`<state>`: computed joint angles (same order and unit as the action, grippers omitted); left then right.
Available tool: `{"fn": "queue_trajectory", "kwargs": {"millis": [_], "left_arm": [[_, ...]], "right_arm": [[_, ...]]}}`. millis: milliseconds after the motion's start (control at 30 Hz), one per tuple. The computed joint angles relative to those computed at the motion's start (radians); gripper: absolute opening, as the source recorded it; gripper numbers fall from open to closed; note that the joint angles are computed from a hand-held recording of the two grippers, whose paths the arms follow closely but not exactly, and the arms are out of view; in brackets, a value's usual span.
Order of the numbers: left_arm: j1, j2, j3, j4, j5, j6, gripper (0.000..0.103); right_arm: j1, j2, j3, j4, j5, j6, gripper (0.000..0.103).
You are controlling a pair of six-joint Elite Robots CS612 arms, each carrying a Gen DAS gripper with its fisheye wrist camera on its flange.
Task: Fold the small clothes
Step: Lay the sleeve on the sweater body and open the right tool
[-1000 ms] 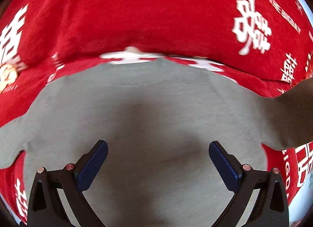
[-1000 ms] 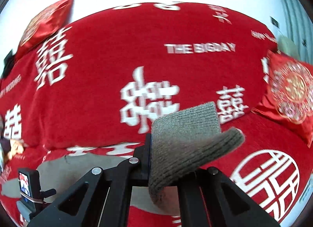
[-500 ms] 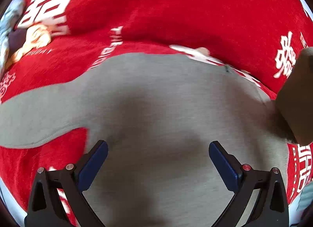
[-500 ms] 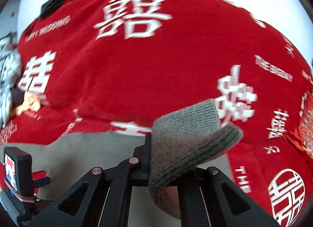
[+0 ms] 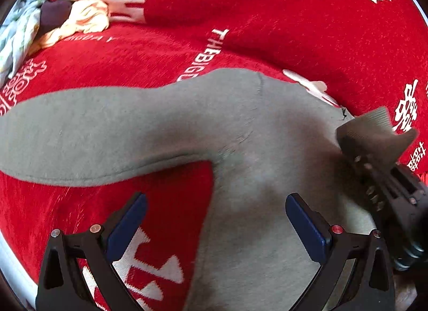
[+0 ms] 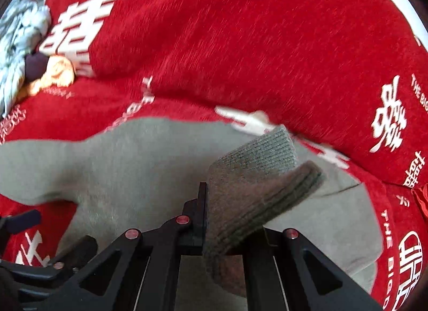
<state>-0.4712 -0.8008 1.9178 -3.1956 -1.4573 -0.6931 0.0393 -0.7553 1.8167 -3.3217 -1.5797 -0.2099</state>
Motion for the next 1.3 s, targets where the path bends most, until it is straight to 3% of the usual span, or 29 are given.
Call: {"fn": "queue_trajectory", "kwargs": {"millis": [133, 233, 367, 500, 633, 733, 833, 967, 1067, 1100, 1167, 1233, 1300], "left_arm": [[0.018, -0.002, 0.026, -0.036, -0.028, -0.046, 0.103], [0.024, -0.017, 0.051, -0.061, -0.008, -0.070, 0.103], [0.024, -0.039, 0.069, -0.070, 0.043, -0.071, 0.103], [0.008, -0.050, 0.056, -0.058, 0.058, -0.043, 0.103], [-0.023, -0.048, 0.031, -0.053, 0.048, 0.003, 0.103], [-0.054, -0.038, -0.007, -0.034, 0.038, 0.047, 0.103], [-0.082, -0.016, -0.057, 0.005, 0.009, 0.103, 0.103], [-0.117, 0.018, -0.110, 0.060, 0.005, 0.198, 0.103], [-0.125, 0.035, -0.128, 0.144, 0.057, 0.199, 0.103], [-0.124, 0.043, -0.121, 0.139, 0.084, 0.197, 0.103], [-0.123, 0.038, -0.091, 0.086, 0.115, 0.216, 0.103], [-0.104, 0.035, -0.085, 0.079, 0.057, 0.192, 0.103], [-0.102, 0.033, -0.085, 0.084, 0.061, 0.186, 0.103]], "right_arm": [[-0.006, -0.004, 0.000, 0.104, 0.089, -0.022, 0.017], [-0.002, -0.014, 0.019, 0.099, 0.130, -0.090, 0.051], [-0.038, -0.059, 0.061, 0.090, 0.306, -0.103, 0.056], [-0.096, -0.096, 0.104, 0.005, 0.374, -0.038, 0.066], [-0.155, -0.100, 0.114, -0.054, 0.262, 0.031, 0.068], [-0.177, -0.082, 0.098, -0.042, 0.088, 0.052, 0.068], [-0.204, -0.056, 0.072, 0.017, -0.029, 0.090, 0.068], [-0.234, -0.032, 0.059, 0.086, -0.037, 0.153, 0.068], [-0.219, -0.014, 0.070, 0.018, -0.078, 0.069, 0.071], [-0.216, -0.007, 0.071, -0.010, -0.101, 0.043, 0.072], [-0.224, -0.004, 0.067, -0.005, -0.137, 0.082, 0.076], [-0.243, -0.015, 0.069, 0.028, -0.104, 0.157, 0.076], [-0.235, -0.025, 0.078, 0.015, -0.108, 0.161, 0.076]]}}
